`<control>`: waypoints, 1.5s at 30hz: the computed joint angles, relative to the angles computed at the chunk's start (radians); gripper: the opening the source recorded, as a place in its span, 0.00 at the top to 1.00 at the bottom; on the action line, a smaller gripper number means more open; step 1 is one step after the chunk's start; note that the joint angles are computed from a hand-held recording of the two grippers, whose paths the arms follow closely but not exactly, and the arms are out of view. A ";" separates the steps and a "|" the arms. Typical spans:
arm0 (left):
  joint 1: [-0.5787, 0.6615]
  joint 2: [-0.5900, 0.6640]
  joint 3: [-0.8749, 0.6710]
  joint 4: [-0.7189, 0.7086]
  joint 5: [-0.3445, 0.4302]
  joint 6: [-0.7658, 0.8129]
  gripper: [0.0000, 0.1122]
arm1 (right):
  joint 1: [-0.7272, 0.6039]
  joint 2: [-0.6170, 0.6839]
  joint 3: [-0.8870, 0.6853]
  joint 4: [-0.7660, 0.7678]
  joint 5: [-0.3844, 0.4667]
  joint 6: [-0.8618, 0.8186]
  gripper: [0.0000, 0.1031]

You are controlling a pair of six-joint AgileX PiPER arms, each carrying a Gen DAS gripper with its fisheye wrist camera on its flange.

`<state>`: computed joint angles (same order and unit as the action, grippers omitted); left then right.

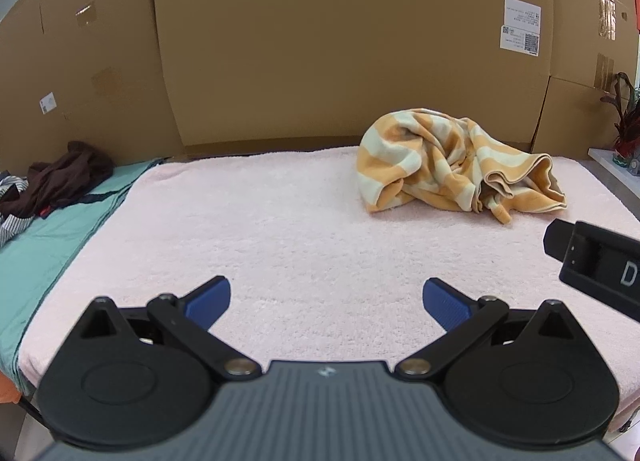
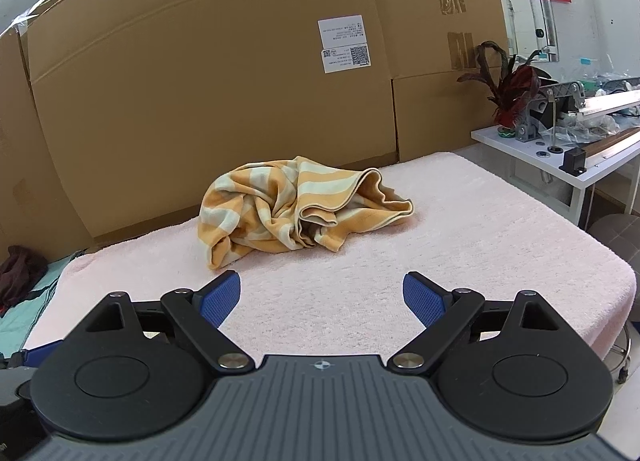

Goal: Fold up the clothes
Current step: 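Move both grippers open toward the crumpled orange-and-white striped shirt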

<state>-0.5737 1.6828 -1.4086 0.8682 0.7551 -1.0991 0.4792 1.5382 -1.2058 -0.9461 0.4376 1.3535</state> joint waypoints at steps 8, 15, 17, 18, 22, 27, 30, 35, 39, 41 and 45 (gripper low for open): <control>0.058 0.114 -0.131 -0.098 -0.012 0.128 0.09 | -0.038 0.110 -0.109 0.123 -0.024 -0.125 0.11; 0.101 0.201 -0.230 -0.173 -0.009 0.202 0.09 | -0.070 0.221 -0.220 0.257 -0.014 -0.257 0.11; 0.114 0.224 -0.258 -0.198 -0.006 0.226 0.09 | -0.078 0.248 -0.246 0.284 -0.004 -0.283 0.11; 0.120 0.235 -0.272 -0.211 -0.004 0.239 0.09 | -0.080 0.262 -0.260 0.295 0.001 -0.294 0.11; 0.141 0.275 -0.318 -0.250 0.002 0.272 0.09 | -0.080 0.307 -0.306 0.300 0.020 -0.306 0.11; 0.153 0.308 -0.351 -0.262 0.015 0.284 0.09 | -0.080 0.345 -0.346 0.312 0.038 -0.321 0.11; 0.160 0.328 -0.378 -0.283 0.025 0.304 0.09 | -0.078 0.367 -0.373 0.330 0.050 -0.340 0.11; 0.167 0.348 -0.405 -0.297 0.030 0.321 0.09 | -0.070 0.398 -0.414 0.339 0.065 -0.359 0.11; 0.170 0.362 -0.426 -0.308 0.036 0.325 0.09 | -0.066 0.412 -0.431 0.335 0.073 -0.365 0.11; 0.170 0.372 -0.439 -0.311 0.044 0.326 0.09 | -0.067 0.418 -0.441 0.337 0.081 -0.369 0.11; 0.171 0.388 -0.459 -0.324 0.053 0.335 0.09 | -0.070 0.425 -0.452 0.339 0.088 -0.371 0.11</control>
